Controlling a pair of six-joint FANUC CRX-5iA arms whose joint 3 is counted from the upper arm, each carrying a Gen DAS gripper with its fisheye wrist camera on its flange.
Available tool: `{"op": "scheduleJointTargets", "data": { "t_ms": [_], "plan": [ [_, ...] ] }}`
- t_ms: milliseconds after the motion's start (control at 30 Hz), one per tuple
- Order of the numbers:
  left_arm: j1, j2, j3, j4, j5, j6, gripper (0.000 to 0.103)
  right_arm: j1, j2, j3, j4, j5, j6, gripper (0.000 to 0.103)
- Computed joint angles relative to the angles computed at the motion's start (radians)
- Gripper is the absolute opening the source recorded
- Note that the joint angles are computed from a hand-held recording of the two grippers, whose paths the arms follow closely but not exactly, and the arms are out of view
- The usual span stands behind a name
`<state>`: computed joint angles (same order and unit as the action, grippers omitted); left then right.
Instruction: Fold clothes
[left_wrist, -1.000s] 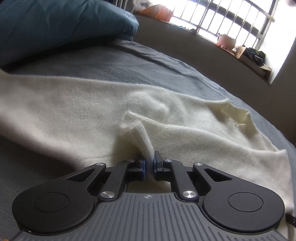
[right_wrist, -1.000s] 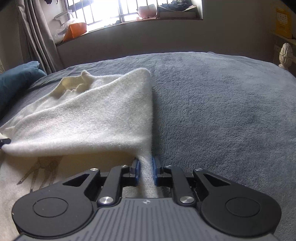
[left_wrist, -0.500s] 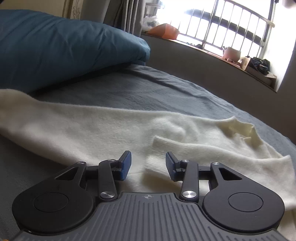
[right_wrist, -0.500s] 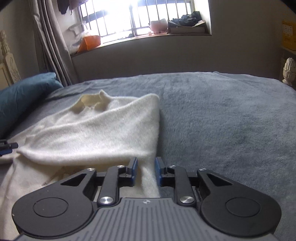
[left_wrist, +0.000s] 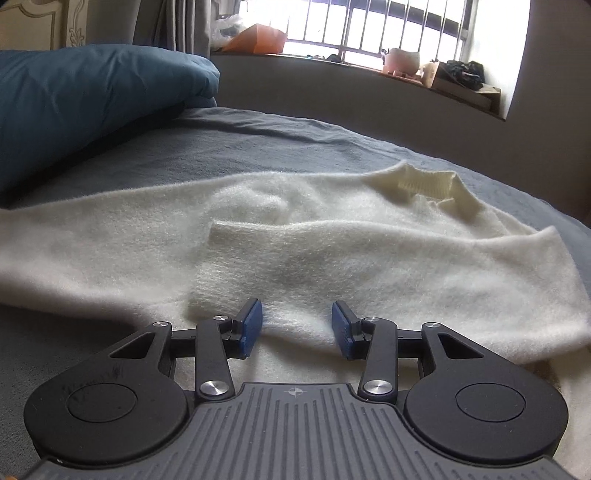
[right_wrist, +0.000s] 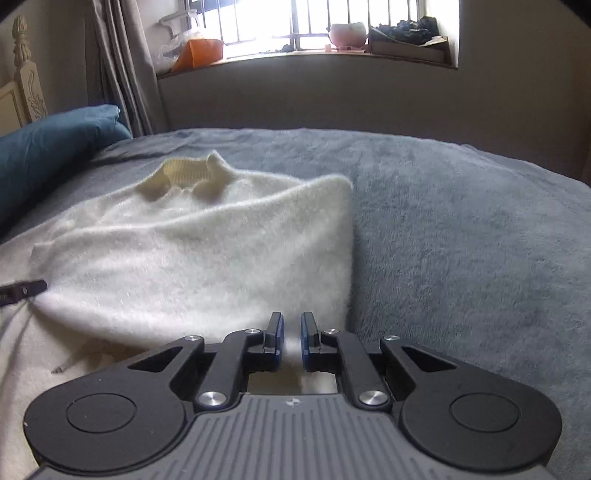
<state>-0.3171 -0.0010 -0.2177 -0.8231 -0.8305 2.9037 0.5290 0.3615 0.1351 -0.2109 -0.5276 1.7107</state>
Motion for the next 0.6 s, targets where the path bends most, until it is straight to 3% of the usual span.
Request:
{"op": "scheduleJointTargets", "data": {
  "t_ms": [167, 233, 333, 433, 500, 600],
  "plan": [
    [0.0, -0.007, -0.01, -0.006, 0.012, 0.018, 0.043, -0.013, 0.153, 0.193, 0.038, -0.021, -0.069, 0.01],
    [0.006, -0.012, -0.018, -0.002, 0.024, 0.02, 0.043, -0.012, 0.238, 0.281, 0.096, -0.045, -0.14, 0.009],
    [0.01, -0.016, -0.024, 0.002, 0.034, 0.023, 0.043, -0.03, 0.294, 0.363, 0.087, -0.068, -0.267, 0.01],
    [0.015, -0.02, -0.03, 0.005, 0.044, 0.027, 0.044, -0.072, 0.24, 0.362, -0.126, -0.109, -0.155, 0.012],
    [0.018, -0.023, -0.034, 0.008, 0.051, 0.029, 0.044, -0.11, 0.207, 0.376, -0.295, -0.233, -0.015, 0.012],
    [0.023, -0.027, -0.04, 0.011, 0.061, 0.033, 0.044, -0.1, 0.156, 0.326, -0.307, -0.307, 0.096, 0.022]
  ]
}}
